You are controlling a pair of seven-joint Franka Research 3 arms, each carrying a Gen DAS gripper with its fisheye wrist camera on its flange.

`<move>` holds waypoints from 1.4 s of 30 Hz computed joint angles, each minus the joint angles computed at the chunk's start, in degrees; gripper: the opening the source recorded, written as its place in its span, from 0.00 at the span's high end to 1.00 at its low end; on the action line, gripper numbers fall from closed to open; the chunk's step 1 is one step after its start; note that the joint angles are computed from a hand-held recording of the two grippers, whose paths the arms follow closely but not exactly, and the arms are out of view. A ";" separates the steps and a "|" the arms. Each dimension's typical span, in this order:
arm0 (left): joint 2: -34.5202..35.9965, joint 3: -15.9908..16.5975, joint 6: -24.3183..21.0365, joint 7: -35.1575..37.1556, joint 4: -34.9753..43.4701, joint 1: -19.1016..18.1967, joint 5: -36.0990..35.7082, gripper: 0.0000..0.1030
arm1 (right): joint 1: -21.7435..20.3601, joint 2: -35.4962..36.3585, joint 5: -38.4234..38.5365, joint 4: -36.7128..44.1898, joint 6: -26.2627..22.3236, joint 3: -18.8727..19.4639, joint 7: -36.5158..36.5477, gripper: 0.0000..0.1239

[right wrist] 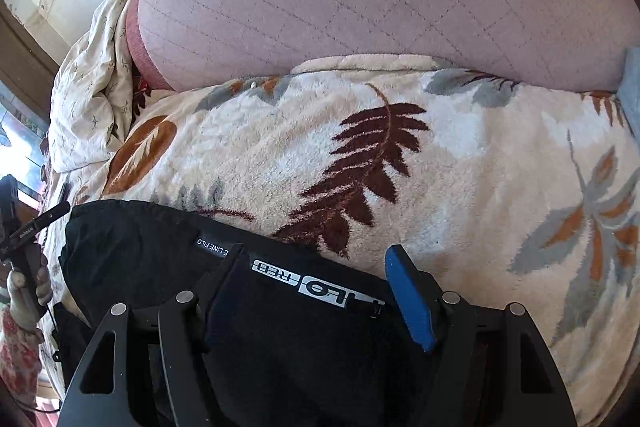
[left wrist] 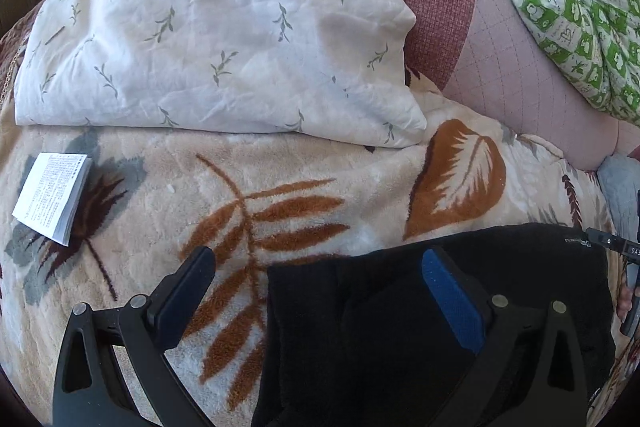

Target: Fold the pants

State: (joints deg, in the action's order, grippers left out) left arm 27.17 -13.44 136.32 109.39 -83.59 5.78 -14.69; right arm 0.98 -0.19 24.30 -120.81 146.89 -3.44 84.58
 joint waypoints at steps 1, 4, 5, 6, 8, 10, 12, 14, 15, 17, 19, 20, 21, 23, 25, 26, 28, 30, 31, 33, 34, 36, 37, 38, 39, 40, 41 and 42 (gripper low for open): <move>0.49 -0.14 -0.83 0.48 0.52 -0.05 0.19 0.00 | -0.09 0.44 2.78 0.28 -0.60 -0.12 -1.97 0.39; 0.67 -0.04 -0.36 2.03 0.04 -0.45 1.49 0.00 | -0.41 0.89 8.69 0.43 -1.21 -0.23 -6.48 0.38; 0.61 -0.05 -0.01 2.56 -0.28 -0.59 1.87 0.00 | -0.65 0.99 10.76 0.65 -1.76 -0.36 -7.80 0.38; 0.46 -0.11 0.27 3.17 -0.64 -0.59 2.09 0.00 | -0.92 1.03 12.83 0.85 -2.51 -0.51 -8.97 0.38; 0.23 -0.66 0.03 5.05 -1.02 -0.13 1.58 0.04 | -1.15 1.04 13.95 1.04 -3.49 -0.55 -10.70 0.38; -0.23 -0.54 0.37 6.33 -1.54 -0.38 2.11 0.31 | -0.99 0.84 12.13 0.87 -3.80 -0.35 -11.51 0.39; 0.07 -0.43 -0.21 6.25 -0.84 -0.64 2.08 0.60 | -0.60 0.82 8.75 0.82 -3.59 -0.05 -10.68 0.41; 0.78 -0.89 -2.28 6.91 0.69 0.07 0.63 0.71 | -0.12 0.77 4.51 0.84 -3.49 0.25 -9.32 0.46; 0.81 -0.89 -2.57 6.86 0.80 0.07 0.28 0.73 | 0.12 0.74 2.09 0.71 -3.22 0.37 -8.49 0.48; 0.28 -0.52 -1.60 6.70 -0.17 -0.40 0.67 0.75 | 0.89 0.53 -5.16 0.32 -2.68 0.83 -5.67 0.55; -0.47 -0.64 -1.27 6.85 -1.11 -0.35 0.24 0.84 | 1.15 0.08 -9.78 -0.38 -2.25 0.83 -4.13 0.62; -0.81 -0.62 -0.60 6.53 -1.60 -0.62 0.15 0.85 | 1.26 -0.07 -10.07 -0.52 -2.05 0.86 -3.89 0.68; -1.58 -0.62 0.49 6.56 -2.63 -0.73 0.04 0.85 | 1.30 -0.27 -9.56 -0.56 -2.15 0.82 -3.97 0.71; -3.16 -0.78 2.03 6.66 -4.36 -0.79 -0.58 0.86 | 1.38 -1.06 -9.79 -0.94 -1.99 0.82 -3.36 0.79; -4.82 -0.99 2.96 7.36 -5.79 -0.50 -1.73 0.86 | 1.52 -2.20 -10.33 -1.64 -1.27 0.96 -2.52 0.82; -5.70 -1.09 3.31 7.82 -6.47 -0.33 -2.44 0.86 | 1.60 -3.02 -10.91 -2.17 -0.72 1.10 -1.76 0.83; -7.65 -1.37 3.84 9.03 -7.86 0.19 -4.73 0.86 | 1.65 -4.78 -12.21 -3.16 -0.16 1.36 -0.35 0.83; -10.07 -1.46 4.50 10.84 -9.72 0.67 -7.32 0.86 | 1.68 -6.58 -13.19 -4.11 0.29 1.65 0.91 0.84; -11.53 -1.38 4.89 12.08 -10.88 0.88 -8.70 0.86 | 1.67 -7.59 -13.79 -4.65 0.49 1.84 1.61 0.84; -14.25 -0.94 5.36 14.44 -12.90 0.84 -11.21 0.86 | 1.58 -10.10 -14.88 -6.14 0.70 2.20 2.81 0.84; -15.95 -0.60 5.67 15.93 -14.26 0.81 -12.55 0.86 | 1.54 -11.27 -15.34 -6.78 0.69 2.43 3.38 0.84; -19.28 0.35 6.55 19.10 -17.08 0.38 -15.28 0.86 | 1.44 -13.92 -16.31 -8.17 0.48 3.05 4.73 0.84; -20.74 0.90 6.72 20.48 -18.30 0.07 -16.87 0.86 | 1.39 -15.24 -16.57 -8.99 0.37 3.24 5.14 0.84; -22.19 1.54 6.70 21.78 -19.45 -0.22 -18.50 0.86 | 1.30 -16.54 -17.01 -9.80 0.34 3.66 5.95 0.84; -23.57 2.15 6.99 22.94 -20.71 -0.70 -19.99 0.86 | 1.29 -18.40 -17.16 -10.97 0.05 3.93 6.55 0.84; -25.14 2.85 7.37 24.25 -22.17 -1.16 -21.40 0.86 | 1.29 -19.77 -17.27 -11.82 -0.18 4.21 7.04 0.84; -26.50 3.62 7.65 25.32 -23.44 -1.67 -22.39 0.86 | 1.16 -21.38 -17.75 -12.84 -0.51 4.72 7.79 0.84; -27.93 4.43 8.07 26.54 -24.99 -2.22 -23.38 0.86 | 1.17 -22.60 -17.98 -13.72 -0.66 5.02 8.15 0.84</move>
State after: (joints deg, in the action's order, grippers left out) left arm -0.76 -9.02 144.39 135.92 -108.58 3.56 -38.08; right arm 2.15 -22.79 6.32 -134.54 146.23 1.58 92.73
